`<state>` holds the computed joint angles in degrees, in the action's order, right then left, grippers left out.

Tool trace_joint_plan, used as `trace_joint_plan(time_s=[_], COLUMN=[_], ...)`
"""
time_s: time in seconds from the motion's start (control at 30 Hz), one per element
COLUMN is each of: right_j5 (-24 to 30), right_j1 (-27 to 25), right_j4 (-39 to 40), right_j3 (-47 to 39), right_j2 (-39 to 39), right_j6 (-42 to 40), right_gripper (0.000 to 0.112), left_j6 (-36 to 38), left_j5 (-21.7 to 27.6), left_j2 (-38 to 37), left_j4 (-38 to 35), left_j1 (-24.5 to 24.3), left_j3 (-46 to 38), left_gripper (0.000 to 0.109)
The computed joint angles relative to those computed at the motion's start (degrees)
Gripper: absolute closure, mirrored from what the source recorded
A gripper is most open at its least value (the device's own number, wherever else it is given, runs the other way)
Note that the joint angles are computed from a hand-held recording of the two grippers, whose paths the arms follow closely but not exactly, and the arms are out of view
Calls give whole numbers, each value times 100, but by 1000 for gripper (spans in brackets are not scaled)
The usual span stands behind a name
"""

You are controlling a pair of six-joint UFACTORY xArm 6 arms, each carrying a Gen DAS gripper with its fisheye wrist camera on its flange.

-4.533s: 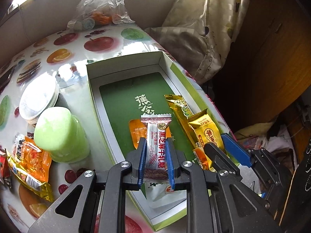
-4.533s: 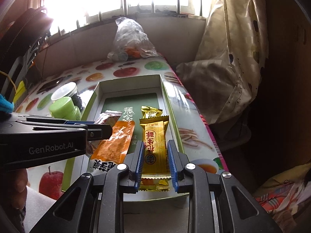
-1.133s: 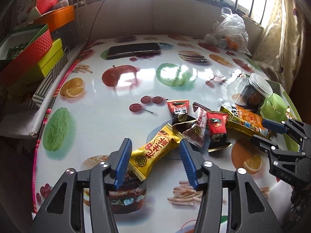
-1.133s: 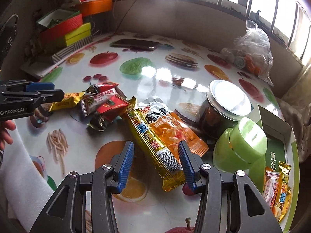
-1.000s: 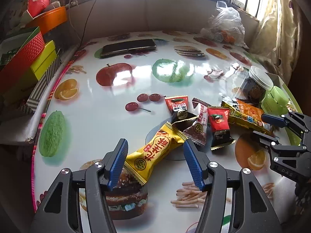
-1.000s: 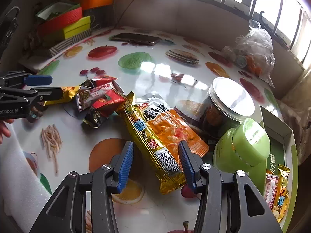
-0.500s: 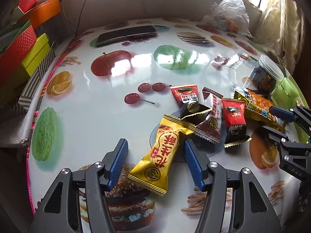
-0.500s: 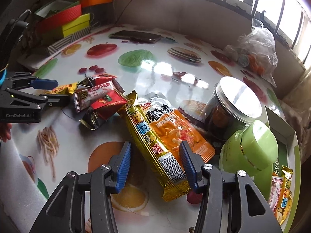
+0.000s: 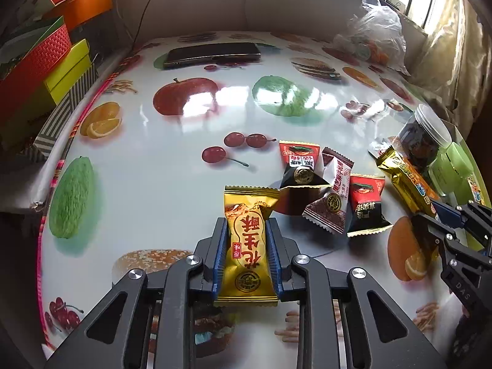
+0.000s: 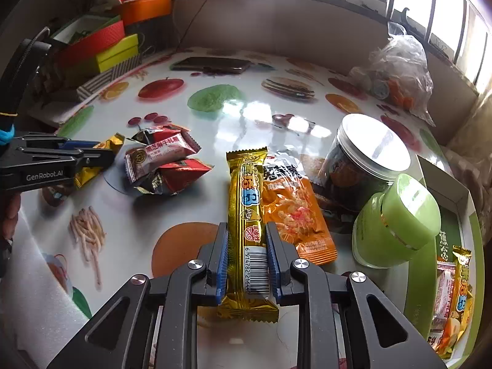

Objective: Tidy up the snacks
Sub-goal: 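Carry the peanut candy with the left tool while the right carries the wafer bar to the box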

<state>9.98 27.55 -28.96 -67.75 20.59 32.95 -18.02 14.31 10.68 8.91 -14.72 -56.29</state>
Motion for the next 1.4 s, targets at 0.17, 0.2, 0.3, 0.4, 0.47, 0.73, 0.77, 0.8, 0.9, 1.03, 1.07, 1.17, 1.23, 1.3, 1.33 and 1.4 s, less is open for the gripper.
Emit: trace_joint_plan(time_s=[0.17, 0.2, 0.3, 0.4, 0.47, 0.73, 0.77, 0.8, 0.9, 1.03, 1.07, 1.17, 1.23, 1.3, 1.33, 1.4], right_j5=[-216, -254, -281, -348, -402, -489, -489, -478, -523, -596, -636, -684, -665, -690, -704, -715], right_j1=[28, 36, 35, 19, 12, 19, 17, 12, -35, -143, -170, -255, -321, -395, -429, -512], right_j4=[681, 841, 880, 820, 814, 563, 532, 428, 290, 152, 147, -110, -293, -412, -424, -603], right_j3=[245, 304, 427, 563, 658, 956, 987, 1016, 1152, 1368, 1438, 1589, 1667, 1754, 1805, 1880], right_j2=[-133, -168, -276, -407, -498, -866, -914, -962, -1133, -1390, -1465, -1672, -1787, -1894, -1952, -2054], right_j6=[-444, -539, -532, -422, -367, -138, -100, 8, 153, 351, 361, 580, 759, 916, 952, 1149], right_gripper=[91, 91, 91, 91, 91, 91, 91, 91, 91, 91, 91, 91, 91, 91, 91, 91], left_j6=[-109, -77, -81, -100, -278, -410, -447, -532, -675, -888, -903, -926, -975, -962, -957, -955], left_j5=[-145, -182, -266, -316, -353, -424, -409, -398, -373, -363, -362, -340, -332, -292, -283, -238], left_j2=[-156, -194, -331, -432, -506, -743, -758, -769, -803, -853, -858, -856, -837, -806, -791, -743], left_j4=[-45, -105, -162, -125, 61, 127, 167, 244, 368, 593, 626, 634, 670, 673, 682, 715], left_j1=[-64, -77, -150, -239, -291, -503, -527, -544, -607, -734, -772, -878, -945, -1015, -1050, -1126], left_j3=[199, 240, 352, 391, 410, 503, 498, 489, 459, 401, 376, 297, 230, 141, 98, -16], left_gripper=[84, 84, 84, 84, 84, 84, 84, 84, 84, 84, 84, 84, 84, 84, 84, 84])
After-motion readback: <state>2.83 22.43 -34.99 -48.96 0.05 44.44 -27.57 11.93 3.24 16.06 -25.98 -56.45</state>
